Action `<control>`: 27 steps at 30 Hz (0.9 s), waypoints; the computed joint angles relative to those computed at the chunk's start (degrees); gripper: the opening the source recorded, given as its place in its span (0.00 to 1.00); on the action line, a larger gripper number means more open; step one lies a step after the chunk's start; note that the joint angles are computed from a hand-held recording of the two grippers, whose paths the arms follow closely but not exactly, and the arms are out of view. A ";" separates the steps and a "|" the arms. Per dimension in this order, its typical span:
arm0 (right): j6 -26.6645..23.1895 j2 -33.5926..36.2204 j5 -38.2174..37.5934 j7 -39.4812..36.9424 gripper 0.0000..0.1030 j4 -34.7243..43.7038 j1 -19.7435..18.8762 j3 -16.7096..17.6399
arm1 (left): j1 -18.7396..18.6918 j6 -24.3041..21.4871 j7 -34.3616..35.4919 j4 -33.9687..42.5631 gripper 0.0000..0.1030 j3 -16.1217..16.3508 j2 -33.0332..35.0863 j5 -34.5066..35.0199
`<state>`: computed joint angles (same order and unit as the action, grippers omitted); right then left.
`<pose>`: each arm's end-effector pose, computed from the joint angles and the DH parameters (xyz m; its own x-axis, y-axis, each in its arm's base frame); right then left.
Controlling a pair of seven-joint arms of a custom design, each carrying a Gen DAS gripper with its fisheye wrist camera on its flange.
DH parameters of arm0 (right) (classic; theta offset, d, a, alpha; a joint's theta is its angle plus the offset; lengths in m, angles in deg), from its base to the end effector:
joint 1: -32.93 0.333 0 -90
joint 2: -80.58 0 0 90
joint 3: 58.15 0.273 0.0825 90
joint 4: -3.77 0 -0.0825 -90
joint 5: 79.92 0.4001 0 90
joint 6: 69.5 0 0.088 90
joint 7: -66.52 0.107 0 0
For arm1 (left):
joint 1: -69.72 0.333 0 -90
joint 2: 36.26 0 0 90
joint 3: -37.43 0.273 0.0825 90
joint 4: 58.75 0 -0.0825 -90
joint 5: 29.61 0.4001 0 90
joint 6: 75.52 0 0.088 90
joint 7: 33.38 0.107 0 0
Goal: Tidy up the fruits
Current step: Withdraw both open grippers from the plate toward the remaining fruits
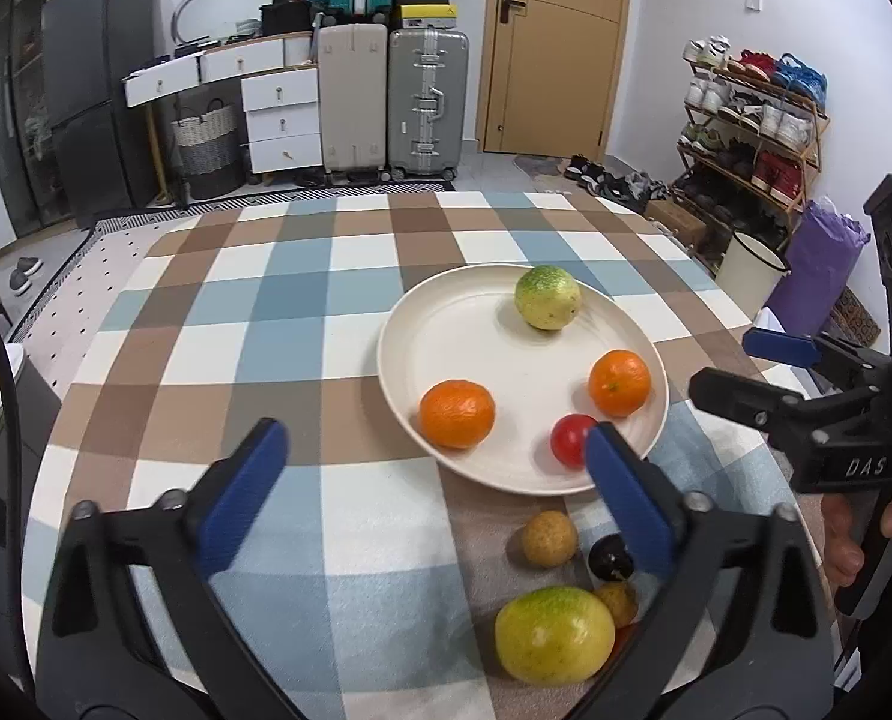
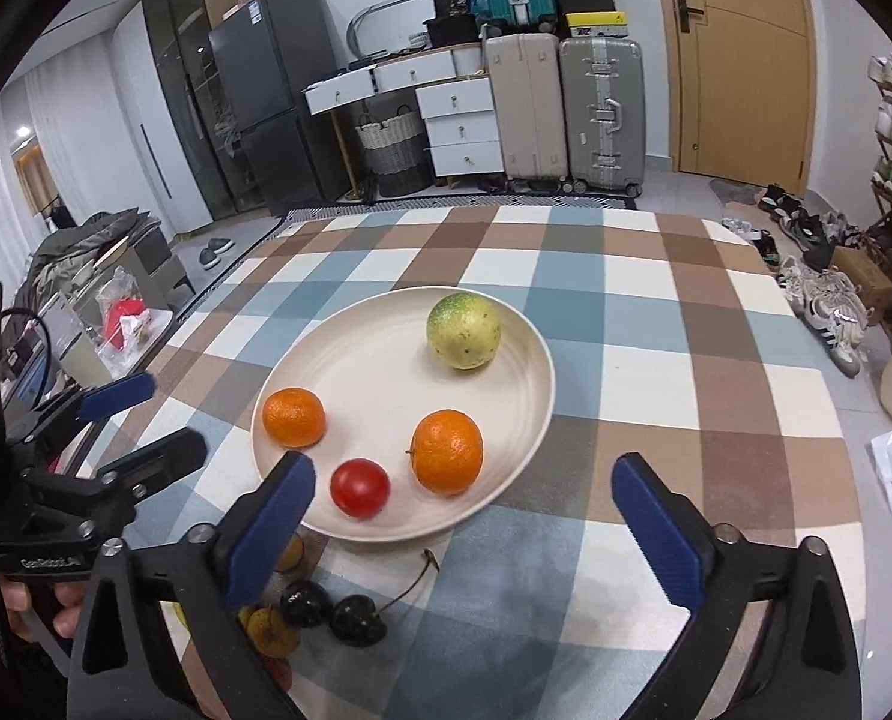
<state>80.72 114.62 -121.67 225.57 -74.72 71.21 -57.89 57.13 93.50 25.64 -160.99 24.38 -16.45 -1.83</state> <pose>0.5815 0.4820 0.3997 0.0565 -0.9850 -0.1630 -0.6905 0.0794 -0.7190 0.6124 -0.3115 0.4122 -0.3192 -0.9454 0.0652 -0.6446 0.1662 -0.7462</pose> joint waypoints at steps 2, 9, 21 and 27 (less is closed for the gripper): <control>0.68 -1.03 -0.29 1.02 0.99 -1.52 0.06 -0.14 | 0.06 1.18 -1.01 -2.31 0.99 0.45 -1.72 0.45; 0.22 -3.49 -0.89 2.23 0.99 -4.89 0.23 0.85 | -0.34 2.18 -5.45 -8.62 0.99 1.86 -7.10 3.78; 0.90 -4.85 0.38 0.76 0.99 -8.07 0.48 3.29 | 0.67 3.78 -8.50 -16.39 0.99 1.31 -12.52 5.49; 1.87 -4.88 0.49 2.79 0.99 -9.91 1.71 3.55 | 0.31 5.45 -8.89 -18.71 0.99 1.61 -13.06 7.79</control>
<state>82.59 109.74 -121.18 228.35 -84.64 72.92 -54.34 57.44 98.95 16.75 -179.70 25.98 -29.51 5.96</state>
